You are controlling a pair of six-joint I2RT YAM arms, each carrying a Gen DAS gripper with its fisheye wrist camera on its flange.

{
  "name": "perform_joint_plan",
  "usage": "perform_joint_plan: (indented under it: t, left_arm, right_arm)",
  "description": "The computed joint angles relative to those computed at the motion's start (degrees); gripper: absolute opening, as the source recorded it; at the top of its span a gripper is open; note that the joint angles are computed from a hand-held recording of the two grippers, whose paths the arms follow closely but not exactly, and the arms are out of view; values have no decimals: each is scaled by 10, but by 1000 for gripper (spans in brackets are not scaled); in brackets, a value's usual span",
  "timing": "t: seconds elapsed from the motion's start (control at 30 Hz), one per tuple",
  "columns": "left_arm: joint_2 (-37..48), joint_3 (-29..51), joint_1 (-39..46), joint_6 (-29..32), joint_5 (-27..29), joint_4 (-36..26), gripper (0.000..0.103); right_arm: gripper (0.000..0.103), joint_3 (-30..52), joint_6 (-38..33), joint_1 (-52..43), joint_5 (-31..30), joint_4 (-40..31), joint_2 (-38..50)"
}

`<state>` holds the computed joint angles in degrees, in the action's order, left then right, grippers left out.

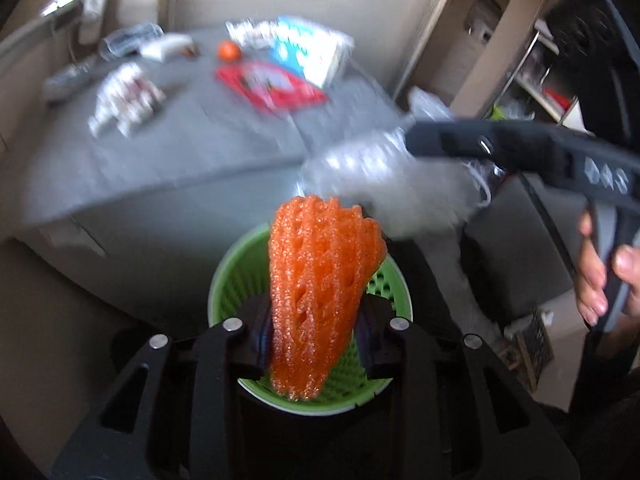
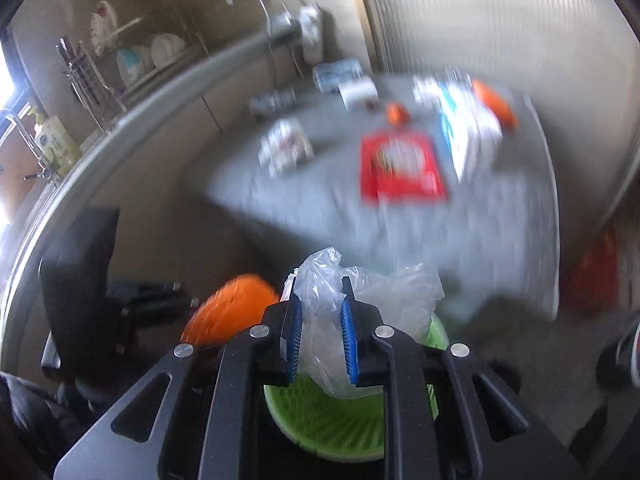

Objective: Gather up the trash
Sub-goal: 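Drop the foam net into the green basket with the left gripper while the right drops the plastic bag, then carry crumpled tissue in the left gripper while the right carries the milk carton into the basket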

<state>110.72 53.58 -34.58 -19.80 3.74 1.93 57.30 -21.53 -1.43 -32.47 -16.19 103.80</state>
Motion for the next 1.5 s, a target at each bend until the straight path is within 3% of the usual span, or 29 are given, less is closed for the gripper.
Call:
perform_joint_plan:
  t: [0.07, 0.2, 0.4, 0.47, 0.53, 0.6, 0.7, 0.97, 1.1, 1.5]
  left_arm:
    - [23, 9, -7, -4, 4, -2, 37]
    - [49, 22, -28, -15, -14, -14, 59]
    - [44, 20, -24, -4, -19, -20, 83]
    - [46, 28, -17, 1, -17, -25, 87]
    - [36, 23, -10, 1, -18, -30, 89]
    - [24, 19, -4, -2, -31, -36, 90]
    - [1, 5, 9, -6, -47, -30, 91]
    - [-65, -20, 34, 2, -128, -2, 95]
    - [-67, -3, 65, 16, -142, 8, 95]
    - [104, 203, 155, 66, -145, -17, 95]
  right_arm:
    - [19, -20, -15, -17, 0, -2, 17]
    - [19, -31, -29, -37, 0, -2, 64]
    - [22, -33, -44, -39, -8, -6, 98]
    - [34, -27, -46, -32, -6, -7, 104]
    - [70, -33, -48, -29, 2, 1, 96]
    - [89, -39, -48, -30, 5, 13, 80]
    - [101, -50, -45, -33, 1, 39, 51]
    - [101, -42, -12, -29, 1, 100, 18]
    - [101, -33, 31, -13, 47, 166, 21]
    - [101, 116, 101, -5, 98, 163, 113]
